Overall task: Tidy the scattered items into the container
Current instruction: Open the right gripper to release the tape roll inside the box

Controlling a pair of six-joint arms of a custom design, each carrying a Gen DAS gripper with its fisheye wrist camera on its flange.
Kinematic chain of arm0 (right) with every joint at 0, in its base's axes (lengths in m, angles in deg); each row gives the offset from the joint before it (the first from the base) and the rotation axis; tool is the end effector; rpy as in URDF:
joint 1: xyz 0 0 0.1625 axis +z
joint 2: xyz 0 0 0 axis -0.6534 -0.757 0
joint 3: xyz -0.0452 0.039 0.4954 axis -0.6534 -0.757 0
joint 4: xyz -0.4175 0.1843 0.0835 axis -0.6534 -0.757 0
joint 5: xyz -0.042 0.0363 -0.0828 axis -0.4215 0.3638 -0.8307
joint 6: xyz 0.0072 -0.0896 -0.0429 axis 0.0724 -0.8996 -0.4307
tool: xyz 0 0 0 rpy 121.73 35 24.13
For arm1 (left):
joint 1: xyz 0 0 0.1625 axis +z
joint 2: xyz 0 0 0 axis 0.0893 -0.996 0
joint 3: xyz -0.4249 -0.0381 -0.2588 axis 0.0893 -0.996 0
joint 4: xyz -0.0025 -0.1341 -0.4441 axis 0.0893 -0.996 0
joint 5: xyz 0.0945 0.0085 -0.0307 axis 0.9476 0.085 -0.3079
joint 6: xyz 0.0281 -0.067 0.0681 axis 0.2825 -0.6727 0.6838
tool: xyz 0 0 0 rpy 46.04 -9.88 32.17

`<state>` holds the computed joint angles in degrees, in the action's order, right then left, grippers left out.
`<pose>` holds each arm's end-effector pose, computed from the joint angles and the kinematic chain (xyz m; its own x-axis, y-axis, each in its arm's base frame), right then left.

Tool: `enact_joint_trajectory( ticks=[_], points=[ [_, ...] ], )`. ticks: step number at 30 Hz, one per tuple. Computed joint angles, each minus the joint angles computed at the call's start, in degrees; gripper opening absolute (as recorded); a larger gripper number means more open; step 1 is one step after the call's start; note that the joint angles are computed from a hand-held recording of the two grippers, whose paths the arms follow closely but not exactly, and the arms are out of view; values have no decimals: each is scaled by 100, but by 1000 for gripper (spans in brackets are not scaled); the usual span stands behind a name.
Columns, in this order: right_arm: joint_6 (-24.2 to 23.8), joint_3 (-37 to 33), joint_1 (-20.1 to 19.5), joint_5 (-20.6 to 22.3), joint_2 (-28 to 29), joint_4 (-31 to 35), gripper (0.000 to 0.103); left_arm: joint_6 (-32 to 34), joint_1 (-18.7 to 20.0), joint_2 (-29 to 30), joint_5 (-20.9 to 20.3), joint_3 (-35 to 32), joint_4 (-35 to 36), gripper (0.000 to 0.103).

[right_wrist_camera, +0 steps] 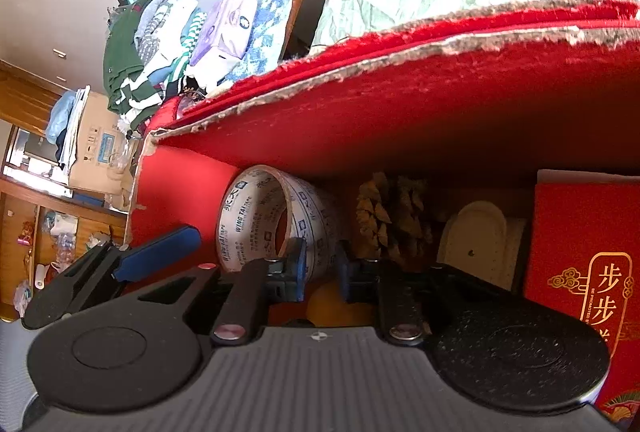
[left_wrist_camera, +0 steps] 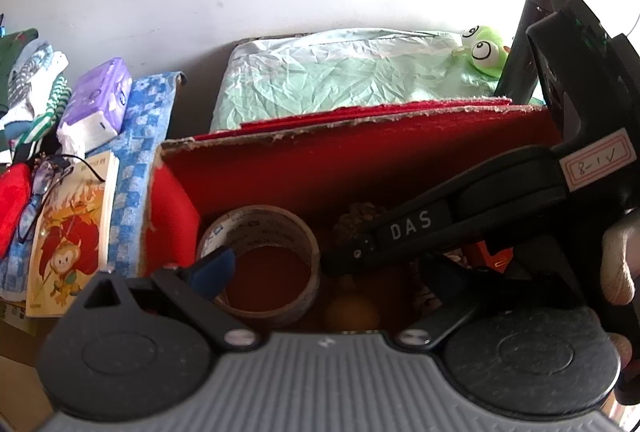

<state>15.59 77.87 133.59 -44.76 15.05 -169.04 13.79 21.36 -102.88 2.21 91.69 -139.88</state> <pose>0.1419 -0.3685 0.1261 -0.9951 -0.0303 0.0943 -0.0607 0.9385 -0.3399 -0.2148 -0.3364 0.1166 -0.6831 0.2712 -0.6781 0.5826 0.7622 -0.2821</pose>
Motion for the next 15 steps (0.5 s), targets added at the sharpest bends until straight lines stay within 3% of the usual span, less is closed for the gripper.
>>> enact_joint_trajectory(
  ticks=[15],
  points=[
    [38, 9, 10, -48, 49, -244, 26, 22, 28, 14, -5, -50, 118, 101]
  ],
)
